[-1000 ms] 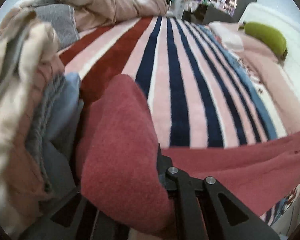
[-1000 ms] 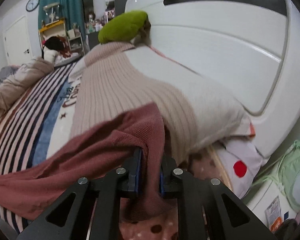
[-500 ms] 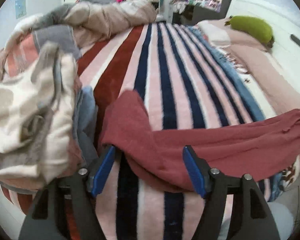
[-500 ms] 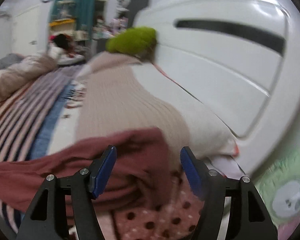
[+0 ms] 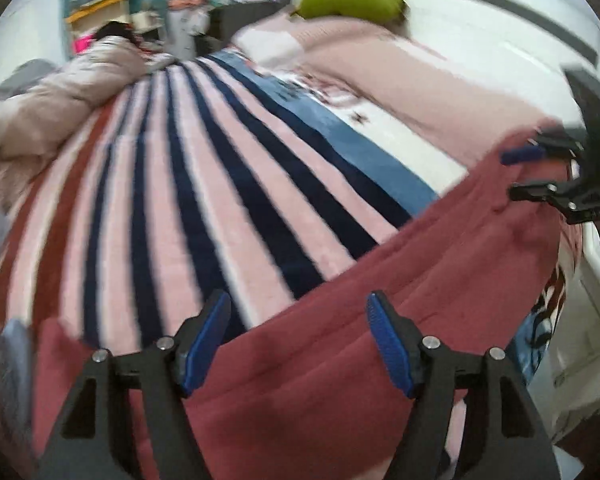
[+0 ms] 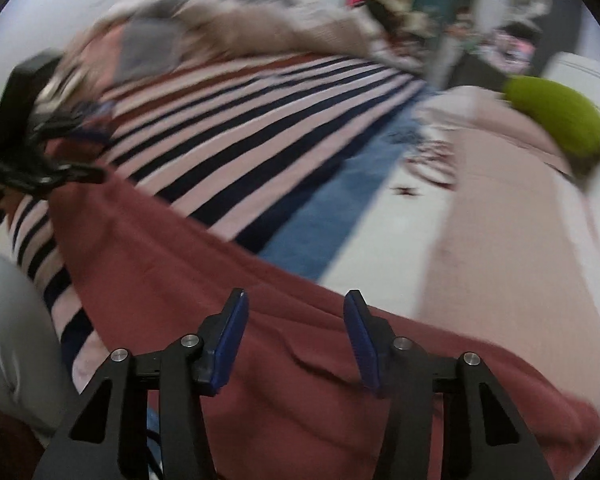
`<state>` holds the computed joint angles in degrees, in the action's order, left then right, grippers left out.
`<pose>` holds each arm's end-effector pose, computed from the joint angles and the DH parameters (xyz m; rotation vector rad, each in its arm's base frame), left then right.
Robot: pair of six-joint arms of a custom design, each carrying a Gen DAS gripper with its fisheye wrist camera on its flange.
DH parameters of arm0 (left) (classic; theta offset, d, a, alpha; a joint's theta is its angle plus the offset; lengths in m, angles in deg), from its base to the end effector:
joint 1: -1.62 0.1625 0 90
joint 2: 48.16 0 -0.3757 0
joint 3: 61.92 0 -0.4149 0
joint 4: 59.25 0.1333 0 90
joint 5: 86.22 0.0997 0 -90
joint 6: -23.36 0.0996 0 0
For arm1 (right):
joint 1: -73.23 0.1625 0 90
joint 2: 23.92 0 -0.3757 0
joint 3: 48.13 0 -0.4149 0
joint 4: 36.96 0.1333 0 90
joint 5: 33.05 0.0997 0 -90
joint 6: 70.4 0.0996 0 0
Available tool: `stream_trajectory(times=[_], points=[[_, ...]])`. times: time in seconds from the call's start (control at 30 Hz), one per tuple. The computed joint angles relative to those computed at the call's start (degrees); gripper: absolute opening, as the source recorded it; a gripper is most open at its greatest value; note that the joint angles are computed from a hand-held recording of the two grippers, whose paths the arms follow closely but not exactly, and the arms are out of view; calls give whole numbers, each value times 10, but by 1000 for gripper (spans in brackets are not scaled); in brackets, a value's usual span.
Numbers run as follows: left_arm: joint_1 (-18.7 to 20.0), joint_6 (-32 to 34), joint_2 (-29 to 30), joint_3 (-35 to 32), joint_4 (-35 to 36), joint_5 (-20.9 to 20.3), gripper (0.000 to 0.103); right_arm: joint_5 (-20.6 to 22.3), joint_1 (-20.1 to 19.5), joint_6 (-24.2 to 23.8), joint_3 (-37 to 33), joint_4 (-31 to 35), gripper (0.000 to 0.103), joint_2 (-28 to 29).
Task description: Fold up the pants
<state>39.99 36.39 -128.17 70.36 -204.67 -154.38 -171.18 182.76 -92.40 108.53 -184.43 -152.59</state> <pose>-0.2264 -0.3966 0.1175 1.4791 2.3646 -0.2502 0.1397 -0.2169 0.2523 0.5468 -2.1825 0.5663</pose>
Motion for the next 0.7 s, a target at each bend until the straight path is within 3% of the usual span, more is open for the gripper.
stream_trajectory(times=[0.13, 0.23, 0.5, 0.53, 0.63, 0.7], points=[[9, 31, 59, -23, 21, -19, 46, 56, -60, -70, -13, -38, 43, 85], [10, 51, 74, -24, 24, -22, 46, 82, -93, -107, -28, -42, 43, 137], [6, 86, 57, -9, 35, -33, 36, 108, -132, -134, -56, 28, 43, 169], [5, 86, 56, -7, 34, -32, 34, 111, -136, -131, -59, 40, 41, 167], [7, 83, 50, -3, 36, -36, 26, 115, -137, -127, -63, 85, 5, 154], [5, 83, 50, -2, 35, -34, 24, 104, -128, -133, -60, 94, 3, 147]])
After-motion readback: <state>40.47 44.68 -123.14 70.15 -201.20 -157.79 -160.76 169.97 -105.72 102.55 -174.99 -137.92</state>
